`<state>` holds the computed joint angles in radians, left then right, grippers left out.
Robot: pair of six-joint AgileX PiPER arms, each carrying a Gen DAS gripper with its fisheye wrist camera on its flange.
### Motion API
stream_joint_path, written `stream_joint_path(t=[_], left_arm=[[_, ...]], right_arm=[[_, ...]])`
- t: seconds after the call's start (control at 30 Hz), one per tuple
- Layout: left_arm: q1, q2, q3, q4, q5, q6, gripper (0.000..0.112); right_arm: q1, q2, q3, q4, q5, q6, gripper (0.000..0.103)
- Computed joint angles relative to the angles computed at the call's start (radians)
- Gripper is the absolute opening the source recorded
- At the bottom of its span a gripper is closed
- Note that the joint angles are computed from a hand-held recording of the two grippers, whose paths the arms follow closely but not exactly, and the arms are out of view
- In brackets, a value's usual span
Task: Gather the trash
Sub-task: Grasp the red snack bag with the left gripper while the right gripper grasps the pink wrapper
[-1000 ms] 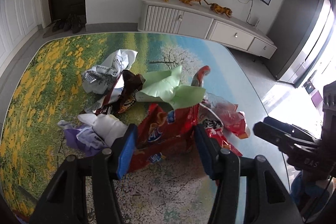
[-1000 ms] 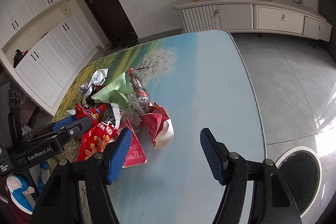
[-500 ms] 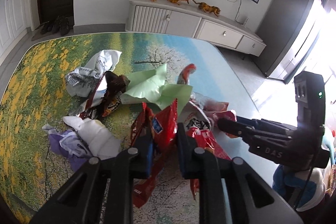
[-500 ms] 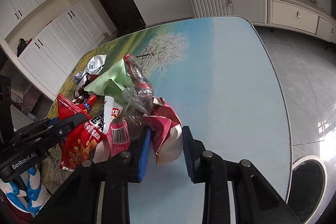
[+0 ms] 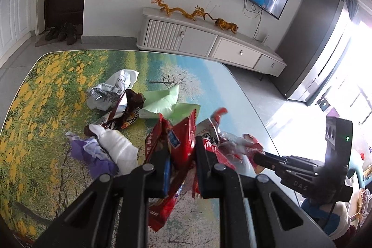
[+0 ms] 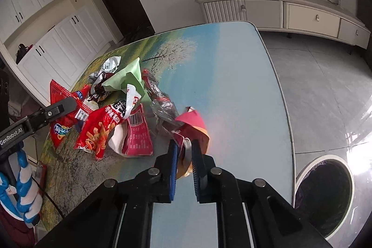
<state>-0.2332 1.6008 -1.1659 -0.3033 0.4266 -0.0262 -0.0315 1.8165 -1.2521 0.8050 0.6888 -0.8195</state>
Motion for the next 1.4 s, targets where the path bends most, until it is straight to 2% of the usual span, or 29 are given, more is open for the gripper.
stream_joint_path(t=[0.33,0.5,0.77,0.87,0.93,1.0,1.2,1.27,1.3,1.4], left_arm=[[0.024,-0.12,0.1,-0.096,-0.012,0.082,0.016],[0.038,-0.148,0.129,-0.136,-0.008,0.11,0.016],[0.039,-0.169,0.144,-0.139,-0.009,0.105,0.017],[0.037,-0.17,0.146,-0.142,-0.009,0.108,0.017],[0.033,-0.17,0.146,-0.137,-0.008,0.099,0.016],[0.027,-0.174,0.149,-0.127,-0.009,0.085,0.017],[0.016,-0.185,0.154,-0.103,-0.014,0.06,0.017],[0.014,-0.187,0.153,-0.101,-0.012,0.058,0.017],[0.015,-0.187,0.153,-0.105,-0.011,0.062,0.017],[0.004,-0.197,0.156,-0.089,-0.013,0.049,0.017]], right_arm=[[-0.02,-0.139,0.184,0.01,-0.016,-0.028,0.01],[-0.014,-0.153,0.236,0.009,-0.037,-0.023,0.015],[0.009,-0.17,0.257,-0.011,-0.07,-0.024,0.017],[0.004,-0.181,0.273,0.001,-0.067,-0.043,0.023],[0.005,-0.187,0.28,0.004,-0.065,-0.049,0.032],[0.009,-0.193,0.29,0.007,-0.071,-0.057,0.033],[0.023,-0.197,0.297,-0.049,-0.106,0.001,0.031],[0.013,-0.191,0.298,-0.045,-0.103,0.012,0.023],[0.008,-0.19,0.298,-0.046,-0.101,0.012,0.014],[-0.007,-0.194,0.305,-0.026,-0.079,-0.01,0.012]])
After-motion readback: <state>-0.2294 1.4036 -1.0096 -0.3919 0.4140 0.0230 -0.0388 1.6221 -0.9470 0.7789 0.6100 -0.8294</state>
